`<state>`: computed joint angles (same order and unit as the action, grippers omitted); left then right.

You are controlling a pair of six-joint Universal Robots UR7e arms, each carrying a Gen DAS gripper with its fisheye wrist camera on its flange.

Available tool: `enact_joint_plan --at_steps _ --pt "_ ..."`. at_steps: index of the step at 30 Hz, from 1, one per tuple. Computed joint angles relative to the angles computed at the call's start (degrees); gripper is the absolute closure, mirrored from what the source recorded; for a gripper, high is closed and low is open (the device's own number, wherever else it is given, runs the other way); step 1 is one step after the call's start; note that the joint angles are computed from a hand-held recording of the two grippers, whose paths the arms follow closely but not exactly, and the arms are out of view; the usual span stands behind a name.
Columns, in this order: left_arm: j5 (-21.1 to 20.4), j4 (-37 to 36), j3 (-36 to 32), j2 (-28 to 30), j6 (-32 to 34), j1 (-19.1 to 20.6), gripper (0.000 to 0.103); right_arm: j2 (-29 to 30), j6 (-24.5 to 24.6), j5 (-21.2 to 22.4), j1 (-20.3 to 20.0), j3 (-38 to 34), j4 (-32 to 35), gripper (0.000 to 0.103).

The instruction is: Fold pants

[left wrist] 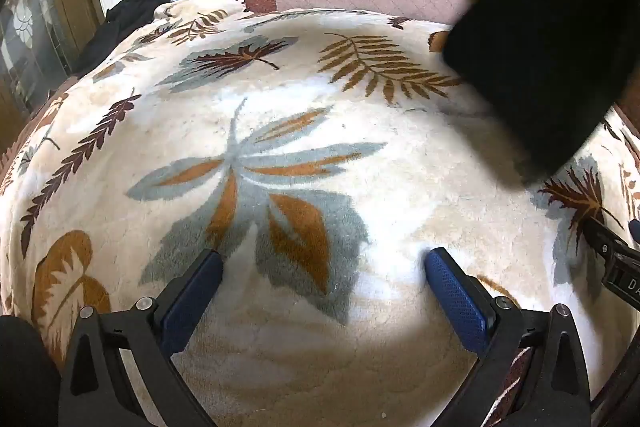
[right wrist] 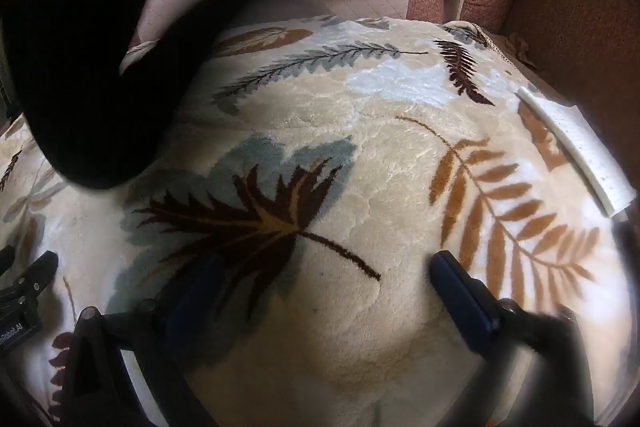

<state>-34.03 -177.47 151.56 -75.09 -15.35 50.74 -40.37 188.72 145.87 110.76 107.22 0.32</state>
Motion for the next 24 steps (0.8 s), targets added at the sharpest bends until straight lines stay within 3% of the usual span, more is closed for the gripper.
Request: enact_joint_plan --at_steps 17,24 --pt "-0.4 -2.5 -0.7 1.9 1.5 1.0 0.000 0.3 -0.9 -0.4 -0.8 -0.2 -0.8 0.001" --pt "-0.4 0.4 -0.1 -0.3 0.1 0.2 0.000 -0.4 -1.7 -0.7 -1.2 0.7 -2.0 0.001"
